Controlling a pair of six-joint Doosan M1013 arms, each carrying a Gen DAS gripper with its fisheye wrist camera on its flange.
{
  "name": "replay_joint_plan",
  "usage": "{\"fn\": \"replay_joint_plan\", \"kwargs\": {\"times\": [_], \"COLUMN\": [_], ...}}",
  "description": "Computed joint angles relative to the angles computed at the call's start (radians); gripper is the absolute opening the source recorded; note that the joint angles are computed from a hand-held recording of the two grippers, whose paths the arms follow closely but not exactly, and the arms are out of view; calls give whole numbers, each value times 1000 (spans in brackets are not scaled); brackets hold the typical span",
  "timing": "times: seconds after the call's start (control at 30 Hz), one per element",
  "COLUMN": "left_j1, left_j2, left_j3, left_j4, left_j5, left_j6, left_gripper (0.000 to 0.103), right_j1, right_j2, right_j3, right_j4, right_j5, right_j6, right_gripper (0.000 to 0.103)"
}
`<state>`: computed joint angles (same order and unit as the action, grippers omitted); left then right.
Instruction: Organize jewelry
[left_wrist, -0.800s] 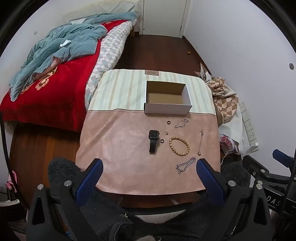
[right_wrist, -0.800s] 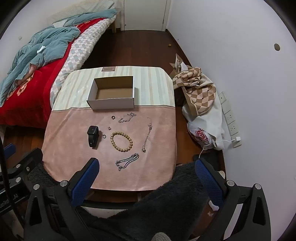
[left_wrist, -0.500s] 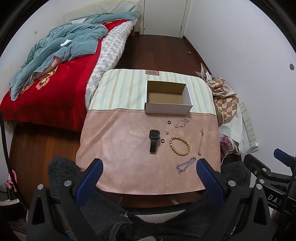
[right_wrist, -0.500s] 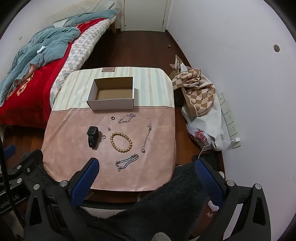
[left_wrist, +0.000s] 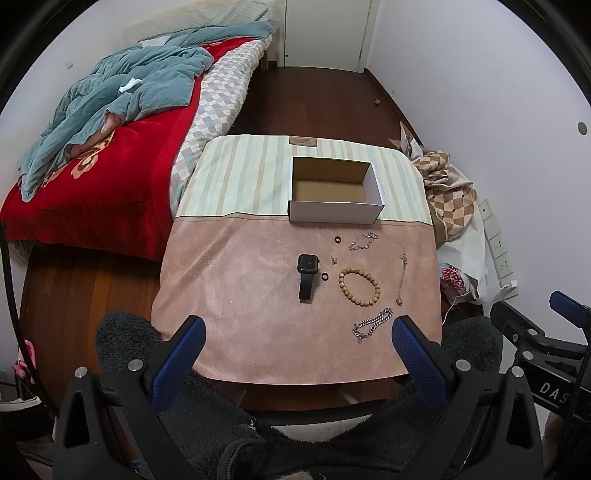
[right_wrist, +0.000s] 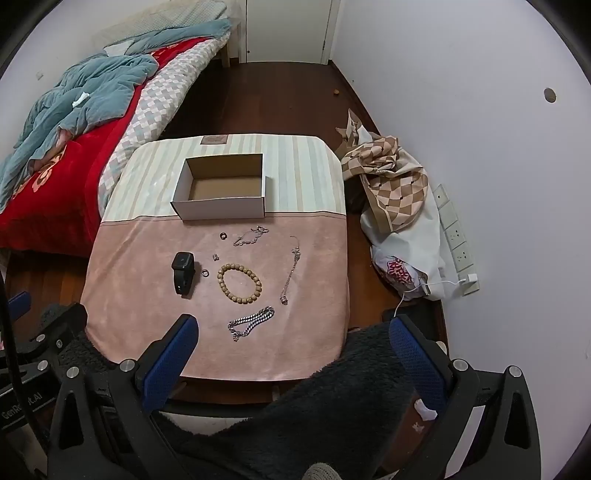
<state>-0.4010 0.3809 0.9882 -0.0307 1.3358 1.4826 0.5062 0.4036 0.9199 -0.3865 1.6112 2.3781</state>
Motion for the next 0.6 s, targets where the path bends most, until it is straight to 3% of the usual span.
{"fn": "replay_joint_plan", "kwargs": {"times": [0.6], "left_j1": [-10], "left_j2": [0], "left_j3": [10], "left_j4": [7], "left_j5": [6], "left_j6": [10], "left_gripper": [103], "right_j1": [-1], "right_j2": [-7], "right_j3": [6], "right_j4": [-1], "right_j5": [1], "right_j6": [-1], "right_gripper": [103]}}
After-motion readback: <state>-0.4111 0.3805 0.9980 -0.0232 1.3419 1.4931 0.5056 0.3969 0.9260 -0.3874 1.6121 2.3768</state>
